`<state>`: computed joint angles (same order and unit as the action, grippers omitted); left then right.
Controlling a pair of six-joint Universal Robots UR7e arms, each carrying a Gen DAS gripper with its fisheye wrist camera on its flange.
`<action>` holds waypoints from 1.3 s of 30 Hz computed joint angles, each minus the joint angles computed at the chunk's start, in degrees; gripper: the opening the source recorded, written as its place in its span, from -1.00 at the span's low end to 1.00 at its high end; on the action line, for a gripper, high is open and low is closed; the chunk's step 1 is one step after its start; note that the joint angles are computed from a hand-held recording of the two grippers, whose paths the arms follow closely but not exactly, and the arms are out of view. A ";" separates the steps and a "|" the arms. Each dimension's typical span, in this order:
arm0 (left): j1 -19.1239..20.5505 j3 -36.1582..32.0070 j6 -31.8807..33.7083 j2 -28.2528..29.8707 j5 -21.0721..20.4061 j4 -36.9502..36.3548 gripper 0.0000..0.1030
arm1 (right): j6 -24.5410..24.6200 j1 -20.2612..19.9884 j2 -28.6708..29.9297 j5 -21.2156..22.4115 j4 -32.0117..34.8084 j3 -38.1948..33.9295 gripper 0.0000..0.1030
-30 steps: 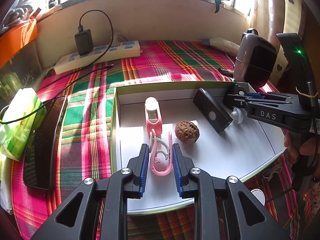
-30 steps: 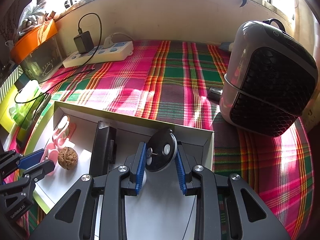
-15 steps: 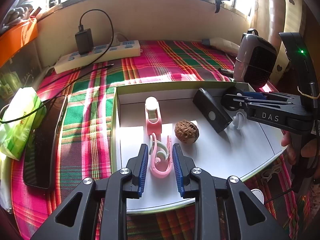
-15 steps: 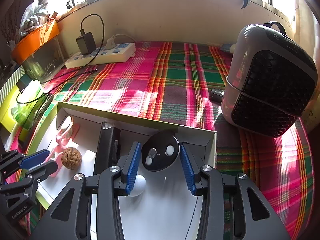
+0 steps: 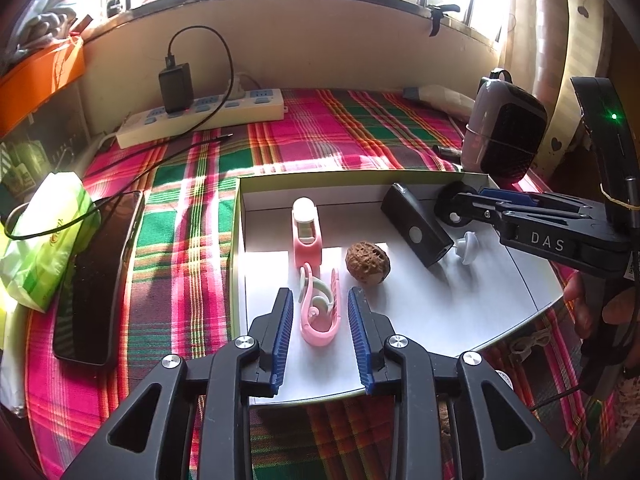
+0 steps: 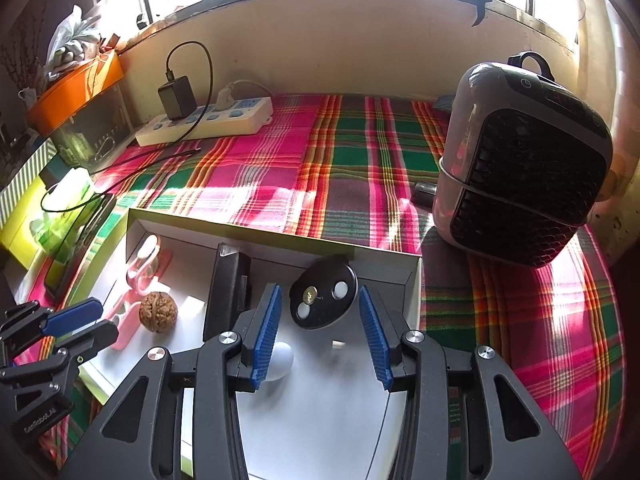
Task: Organize objects
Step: 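Lower both items into the box and open both grippers, then lift both open grippers up out of the box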
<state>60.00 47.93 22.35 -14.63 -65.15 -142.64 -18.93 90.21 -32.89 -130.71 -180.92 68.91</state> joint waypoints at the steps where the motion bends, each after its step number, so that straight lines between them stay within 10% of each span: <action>1: 0.00 0.36 -0.13 -0.27 -0.16 -0.15 -0.48 | 0.01 0.10 -0.08 -0.04 -0.39 0.26 -0.19; 39: -0.25 27.27 -0.05 -16.04 -6.18 -12.80 -0.45 | 4.21 4.89 -5.34 -1.81 -23.02 22.61 -0.18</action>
